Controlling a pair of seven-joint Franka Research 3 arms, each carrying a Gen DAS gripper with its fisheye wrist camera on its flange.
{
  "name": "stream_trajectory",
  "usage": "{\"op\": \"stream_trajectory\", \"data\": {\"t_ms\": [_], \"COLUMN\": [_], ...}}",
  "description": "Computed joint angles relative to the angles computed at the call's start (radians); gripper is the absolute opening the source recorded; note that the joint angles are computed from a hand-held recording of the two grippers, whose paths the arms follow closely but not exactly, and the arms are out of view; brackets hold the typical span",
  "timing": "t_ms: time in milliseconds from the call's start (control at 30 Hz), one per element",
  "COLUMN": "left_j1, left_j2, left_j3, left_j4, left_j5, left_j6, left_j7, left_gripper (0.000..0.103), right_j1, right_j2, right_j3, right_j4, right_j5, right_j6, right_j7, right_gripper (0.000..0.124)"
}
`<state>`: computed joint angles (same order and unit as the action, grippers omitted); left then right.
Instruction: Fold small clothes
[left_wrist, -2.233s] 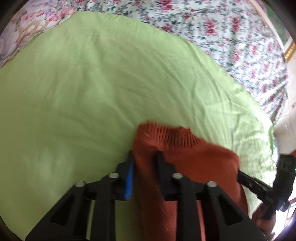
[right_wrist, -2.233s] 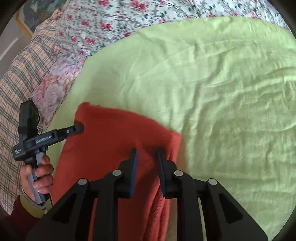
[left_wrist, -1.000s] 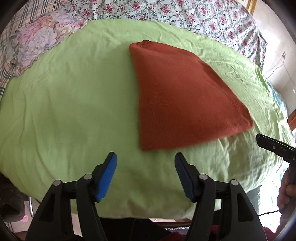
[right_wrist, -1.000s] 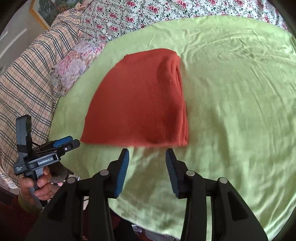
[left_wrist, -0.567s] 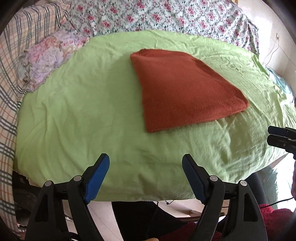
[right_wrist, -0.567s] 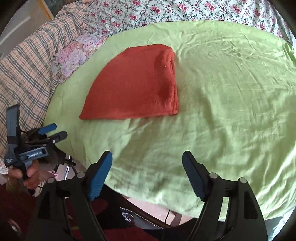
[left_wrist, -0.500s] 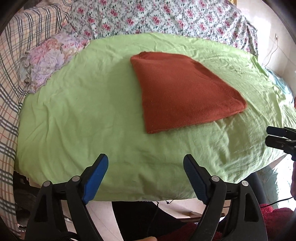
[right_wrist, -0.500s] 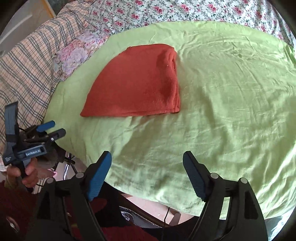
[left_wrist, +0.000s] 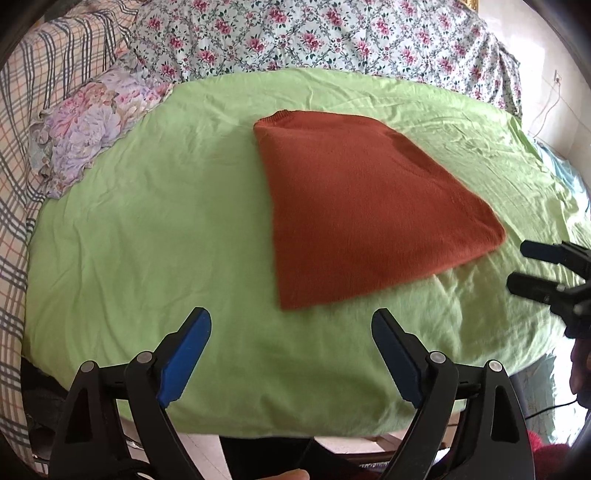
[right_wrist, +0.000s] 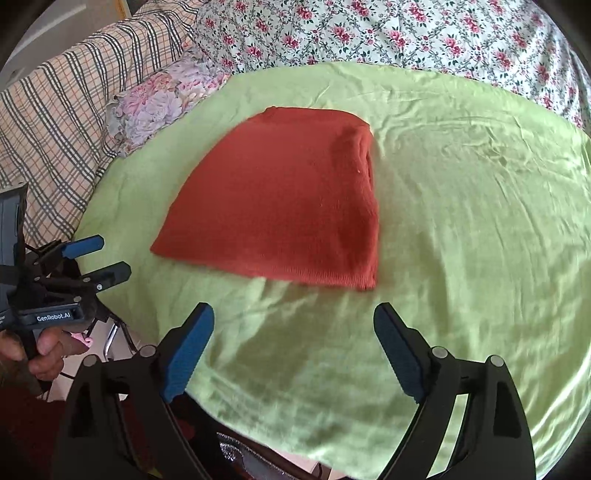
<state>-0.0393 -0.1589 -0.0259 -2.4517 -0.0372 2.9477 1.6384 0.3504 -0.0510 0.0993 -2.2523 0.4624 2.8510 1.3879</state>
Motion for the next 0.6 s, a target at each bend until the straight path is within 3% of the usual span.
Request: {"op": "stream_trajectory", "data": {"t_ms": [167,600], "left_j1": [0.041,0.069], "left_j2": [0.046,0.112], "left_j3": [-0.044,-0.062], "left_j4": [0.054,0.147], "left_j5": [0.125,0.28], "left_j6": [0.005,-0.027], "left_j7": [-0.108,-0.243], "left_gripper": [0.091,0.094], "right_j1": [-0.007,-0.025], "right_j2": [0.06,0.159], "right_j3": [0.0,0.001], "right_j4": [0.072,0.216], "right_j5": [-0.055,-0.079], "right_j6": [-0.045,-0.071], "right_j7": [0.008,-0.019], "right_gripper": [0.09,0.097]}}
